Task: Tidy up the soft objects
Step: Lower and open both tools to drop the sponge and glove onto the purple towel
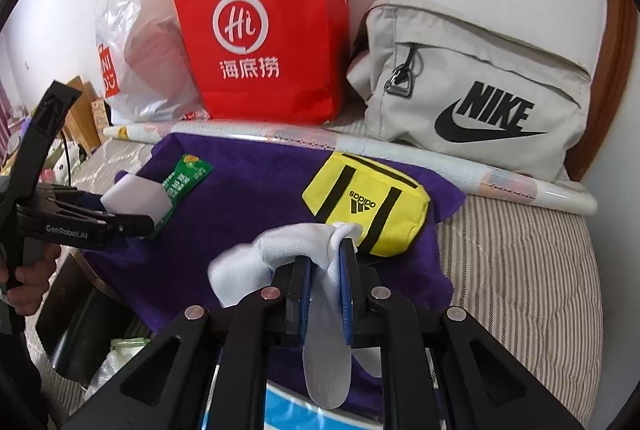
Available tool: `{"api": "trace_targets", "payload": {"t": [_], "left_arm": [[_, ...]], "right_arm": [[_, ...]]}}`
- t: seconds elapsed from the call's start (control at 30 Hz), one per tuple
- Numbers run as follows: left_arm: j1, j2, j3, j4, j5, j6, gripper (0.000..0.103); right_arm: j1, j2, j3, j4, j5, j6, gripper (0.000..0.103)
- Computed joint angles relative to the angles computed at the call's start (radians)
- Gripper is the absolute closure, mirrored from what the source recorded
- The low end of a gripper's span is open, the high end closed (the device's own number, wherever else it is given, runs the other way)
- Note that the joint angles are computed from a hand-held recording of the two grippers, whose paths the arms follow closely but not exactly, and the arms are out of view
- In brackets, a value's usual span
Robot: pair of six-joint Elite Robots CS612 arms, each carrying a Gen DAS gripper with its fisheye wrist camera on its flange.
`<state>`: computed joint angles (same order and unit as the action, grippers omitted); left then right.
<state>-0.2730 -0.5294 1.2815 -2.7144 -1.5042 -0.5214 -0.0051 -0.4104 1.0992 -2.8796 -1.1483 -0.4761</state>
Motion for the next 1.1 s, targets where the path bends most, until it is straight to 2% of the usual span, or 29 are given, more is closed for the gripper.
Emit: {"api": "trace_targets", "payload": {"t": [0.17, 0.23, 0.33, 0.4, 0.53, 0.6, 0.7, 0.8, 1.1], "left_arm": [[0.000, 0.015, -0.026, 0.041, 0.002, 0.015, 0.023], [-0.003, 0.017, -0.030, 0.043, 0.010, 0.025, 0.023], [-0.003, 0.022, -0.037, 0.044, -0.002, 0.034, 0.022], [-0.004, 0.025, -0.042, 0.055, -0.003, 0.042, 0.022], [-0.009, 0.029, -0.050, 0.072, 0.011, 0.053, 0.022], [-0.007, 0.029, -0.056, 0.086, -0.001, 0.053, 0.021], [-0.007, 0.027, -0.055, 0.093, -0.004, 0.049, 0.021], [-0.007, 0.019, -0.045, 0.080, -0.016, 0.048, 0.020], [-0.009, -0.018, 0.007, 0.035, -0.007, 0.025, 0.018]], "right_arm": [[-0.001, 0.016, -0.030, 0.055, 0.007, 0.008, 0.089], [0.000, 0.018, -0.032, 0.059, -0.002, 0.000, 0.086], [0.001, 0.021, -0.036, 0.065, -0.009, -0.007, 0.072], [-0.001, 0.024, -0.041, 0.073, -0.010, -0.004, 0.055], [-0.007, 0.025, -0.045, 0.079, -0.008, 0.005, 0.048], [-0.008, 0.023, -0.041, 0.080, -0.016, -0.006, 0.036], [-0.012, 0.016, -0.022, 0.053, -0.021, -0.014, 0.028], [-0.014, 0.009, -0.011, 0.054, -0.021, -0.023, 0.023], [-0.033, -0.026, 0.047, 0.024, 0.020, -0.007, 0.023]]}}
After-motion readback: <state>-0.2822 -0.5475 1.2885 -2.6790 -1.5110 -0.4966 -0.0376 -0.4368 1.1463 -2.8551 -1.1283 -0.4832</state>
